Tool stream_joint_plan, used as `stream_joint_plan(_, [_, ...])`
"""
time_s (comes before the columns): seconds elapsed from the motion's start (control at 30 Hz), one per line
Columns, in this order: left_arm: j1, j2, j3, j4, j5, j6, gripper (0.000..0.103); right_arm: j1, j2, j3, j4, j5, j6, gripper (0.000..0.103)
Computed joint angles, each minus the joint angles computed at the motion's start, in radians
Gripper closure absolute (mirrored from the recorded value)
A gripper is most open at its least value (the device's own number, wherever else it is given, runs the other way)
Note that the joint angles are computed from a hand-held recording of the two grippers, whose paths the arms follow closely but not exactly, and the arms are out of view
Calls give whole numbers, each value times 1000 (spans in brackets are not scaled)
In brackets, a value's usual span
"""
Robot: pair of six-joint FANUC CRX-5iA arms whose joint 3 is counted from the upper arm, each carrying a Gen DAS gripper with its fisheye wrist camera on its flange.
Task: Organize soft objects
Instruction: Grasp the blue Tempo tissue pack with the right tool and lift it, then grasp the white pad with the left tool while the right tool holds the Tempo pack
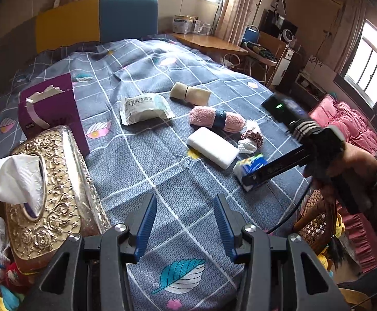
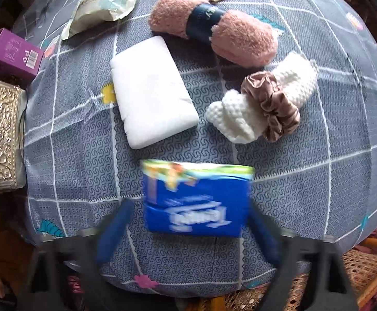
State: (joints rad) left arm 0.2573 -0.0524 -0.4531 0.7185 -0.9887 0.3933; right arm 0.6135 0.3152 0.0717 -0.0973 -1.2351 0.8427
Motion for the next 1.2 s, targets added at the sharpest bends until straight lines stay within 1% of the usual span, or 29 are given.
stream_joint_plan(0.07, [-12,23,19,-11,-13,23,57,9,-64,-73,42,78,-54,30])
stream_joint_plan(0.1, [-22,38,32,-21,-17,42,57,22,-101,-119,89,114,-103,30])
stream_joint_plan(0.17, [-46,67,56,-42,-11,88,57,46,-197,-238,202,227,-233,30])
stream_joint_plan(0.2, [-59,88,76,-56,-21,119,57,54,-243,-295,258,280,-308,30])
stream_joint_plan(0.23, [-69,107,92,-65,-30,145,57,61,-281,-344,324,316,-395,30])
stream_joint_plan(0.33, [-113,170,149,-99,-42,249,57,65,-343,-434,489,396,-610,30])
stream_joint_plan(0.43, [-157,238,213,-123,-64,347,57,44,-354,-474,606,507,-793,29])
stream_joint_plan(0.57, [-216,321,306,-158,-77,473,57,24,-360,-565,826,631,-1076,28])
stream_joint_plan(0.63, [-243,363,354,-177,-85,545,57,8,-352,-601,952,669,-1228,28])
stream_joint_plan(0.7, [-268,400,397,-197,-86,609,57,-18,-359,-649,1111,703,-1390,29])
stream_joint_plan(0.77, [-291,432,440,-228,-87,674,57,-44,-362,-685,1271,703,-1529,29])
stream_joint_plan(0.8, [-302,452,462,-236,-94,707,57,-43,-356,-688,1313,680,-1557,29])
stream_joint_plan(0.83, [-309,467,478,-234,-102,730,57,-53,-363,-697,1327,687,-1568,29])
stream_joint_plan(0.87, [-316,480,491,-234,-110,748,57,-73,-375,-719,1394,710,-1629,29])
stream_joint_plan(0.9, [-325,495,509,-243,-119,778,57,-76,-382,-728,1423,703,-1651,29])
stream_joint_plan(0.93, [-329,506,520,-243,-125,802,57,-73,-381,-726,1414,691,-1642,29])
stream_joint_plan(1.0, [-338,522,539,-252,-130,857,55,-102,-393,-747,1459,745,-1701,29])
stream_joint_plan(1.07, [-347,526,551,-262,-122,894,52,-122,-397,-756,1474,785,-1724,29])
stream_joint_plan(1.13, [-358,531,574,-295,-124,932,52,-149,-403,-771,1528,828,-1776,29])
stream_joint_plan(1.2, [-362,528,576,-308,-121,952,52,-163,-406,-778,1565,849,-1802,29])
